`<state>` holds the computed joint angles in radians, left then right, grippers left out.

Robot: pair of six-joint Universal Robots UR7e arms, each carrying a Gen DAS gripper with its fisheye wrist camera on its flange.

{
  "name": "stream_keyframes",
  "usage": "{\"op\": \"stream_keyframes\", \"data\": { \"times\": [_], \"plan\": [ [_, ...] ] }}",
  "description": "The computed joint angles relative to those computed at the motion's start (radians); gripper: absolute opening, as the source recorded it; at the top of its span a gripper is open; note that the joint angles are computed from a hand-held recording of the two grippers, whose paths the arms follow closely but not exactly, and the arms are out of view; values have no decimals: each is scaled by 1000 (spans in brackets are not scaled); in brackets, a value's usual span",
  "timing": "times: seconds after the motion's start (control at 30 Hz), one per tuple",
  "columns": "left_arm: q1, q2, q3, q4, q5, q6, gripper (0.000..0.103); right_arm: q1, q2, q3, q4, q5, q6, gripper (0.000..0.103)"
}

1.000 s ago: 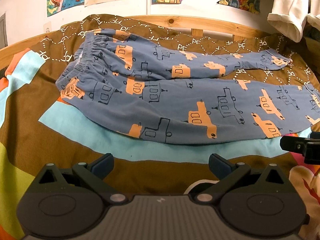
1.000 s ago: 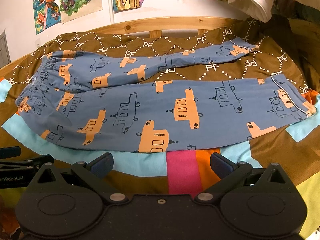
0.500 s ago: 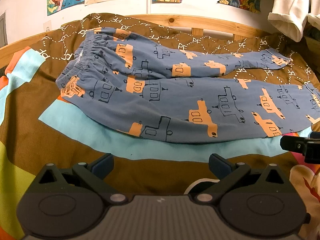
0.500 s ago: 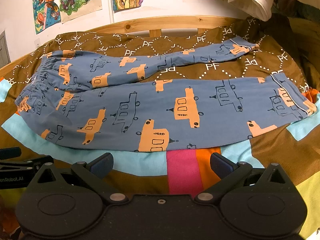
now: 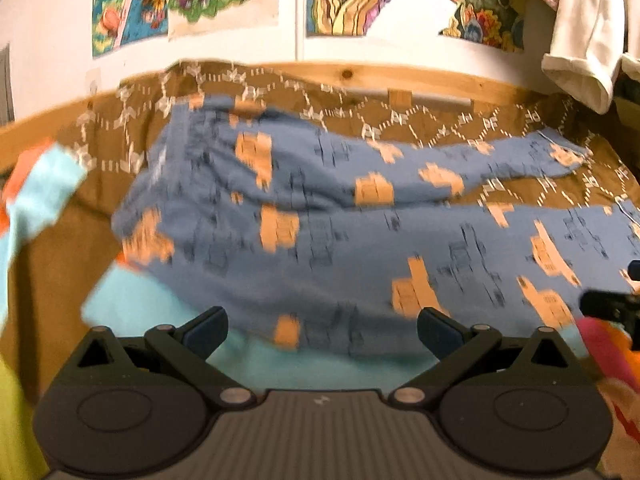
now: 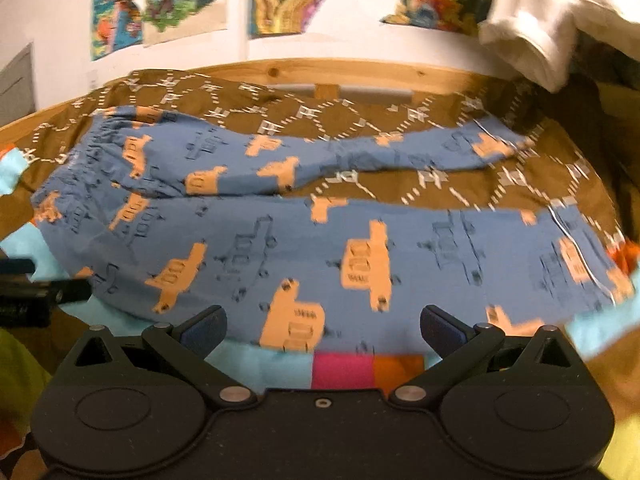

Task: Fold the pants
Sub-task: 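Reach both tools to the pants waistband and close on its corners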

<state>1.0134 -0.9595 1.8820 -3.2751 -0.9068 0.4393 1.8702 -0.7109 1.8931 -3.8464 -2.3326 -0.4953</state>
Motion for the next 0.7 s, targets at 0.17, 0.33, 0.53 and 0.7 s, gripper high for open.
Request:
{"op": "stream_keyframes", "data": {
  "times": [0.17,0.33,0.53,0.7],
  "plan": [
    [6,29,-104,46,-27,28,103,-7,-52,-30,144,72,4,102],
    [5,76,-254,133,-31,142,103,-10,-94,-121,398,155,14,102],
    [17,204,-533,126,13,350,103,-21,-59,-366,649,166,-68,102],
    [56,352,-814,141,-40,584,103,-63,27,-626,851,201,-232,102]
  ]
}}
